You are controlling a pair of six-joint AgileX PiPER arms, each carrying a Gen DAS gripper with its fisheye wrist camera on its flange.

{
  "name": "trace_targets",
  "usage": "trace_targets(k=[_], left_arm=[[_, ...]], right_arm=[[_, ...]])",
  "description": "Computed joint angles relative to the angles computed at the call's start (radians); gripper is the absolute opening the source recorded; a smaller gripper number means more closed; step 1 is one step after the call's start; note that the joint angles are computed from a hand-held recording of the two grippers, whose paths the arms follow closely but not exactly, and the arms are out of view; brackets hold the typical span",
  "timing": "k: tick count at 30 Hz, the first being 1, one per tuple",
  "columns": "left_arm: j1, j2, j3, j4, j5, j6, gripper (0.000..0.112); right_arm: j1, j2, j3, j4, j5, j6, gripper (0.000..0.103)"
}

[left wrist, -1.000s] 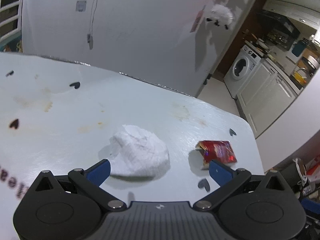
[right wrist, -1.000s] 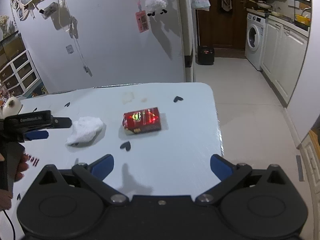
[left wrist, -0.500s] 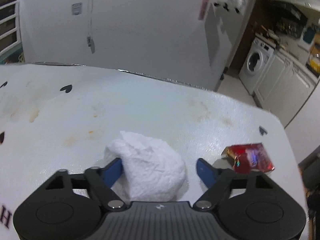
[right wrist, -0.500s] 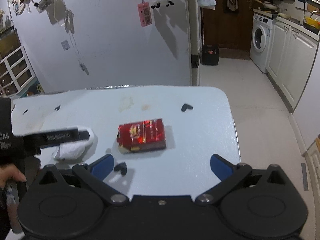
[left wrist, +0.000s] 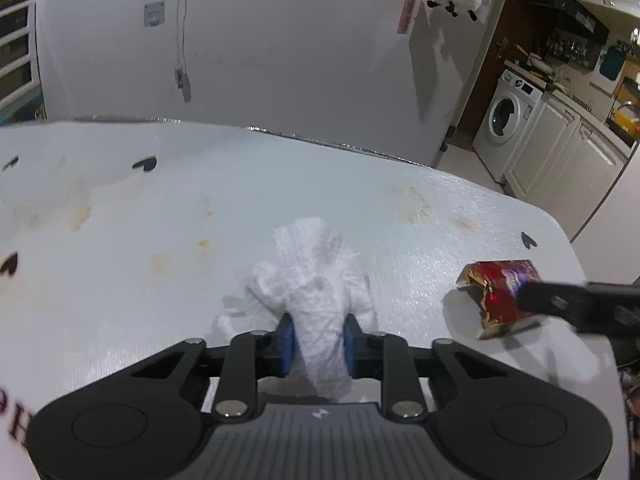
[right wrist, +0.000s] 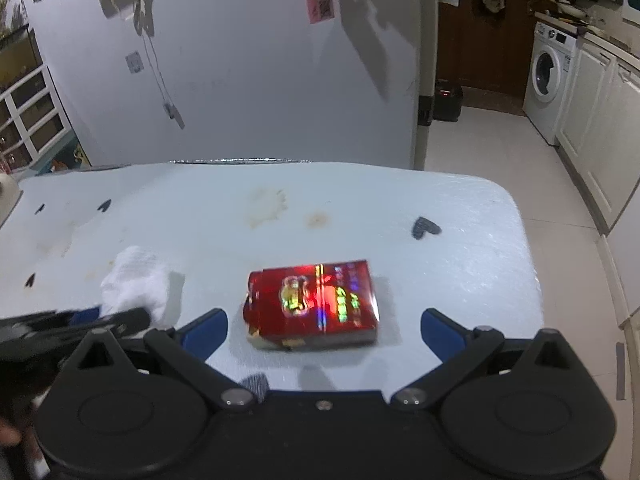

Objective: Collect trash
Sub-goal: 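Grasp the white tissue with the left tool while the right tool grasps the red box, then lift the tissue with the left tool while the right tool lifts the red box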

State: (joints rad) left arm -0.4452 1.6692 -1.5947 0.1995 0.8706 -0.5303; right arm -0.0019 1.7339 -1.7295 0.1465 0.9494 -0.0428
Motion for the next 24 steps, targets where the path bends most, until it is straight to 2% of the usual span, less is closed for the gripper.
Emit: trace_targets(k=[6,11,12,14,17,24], left_arm=[[0.004,-0.065,0.078,-0.053,-0.018,-0.007,0.021],[-0.001,-0.085,0.082,-0.081,0.009,-0.018,0.021],[-0.002,-0.088,0.082,-0.086,0.016,-0.018,0.020],[-0.002,-0.093,0.078,-0.098,0.033,-0.014,0.020],[-0.001,-0.100,0.072,-0.113,0.057,-0.010,0.020],[-0.013,-0.141,0.088,-0.133,0.091,-0.016,0.019]], right_arm=[[0.021,0.120,-0.126,-0.049,0.034,0.024,0.103],[0.022,0.152,-0.164,-0.022,0.075,-0.017,0.103],[0.025,0.154,-0.166,-0.023,0.082,-0.019,0.100],[0.024,0.148,-0.158,-0.014,0.089,-0.022,0.088],[0.018,0.133,-0.151,0.002,0.117,-0.017,0.086],[0.019,-0.002,-0.008,-0.009,0.105,-0.025,0.085]])
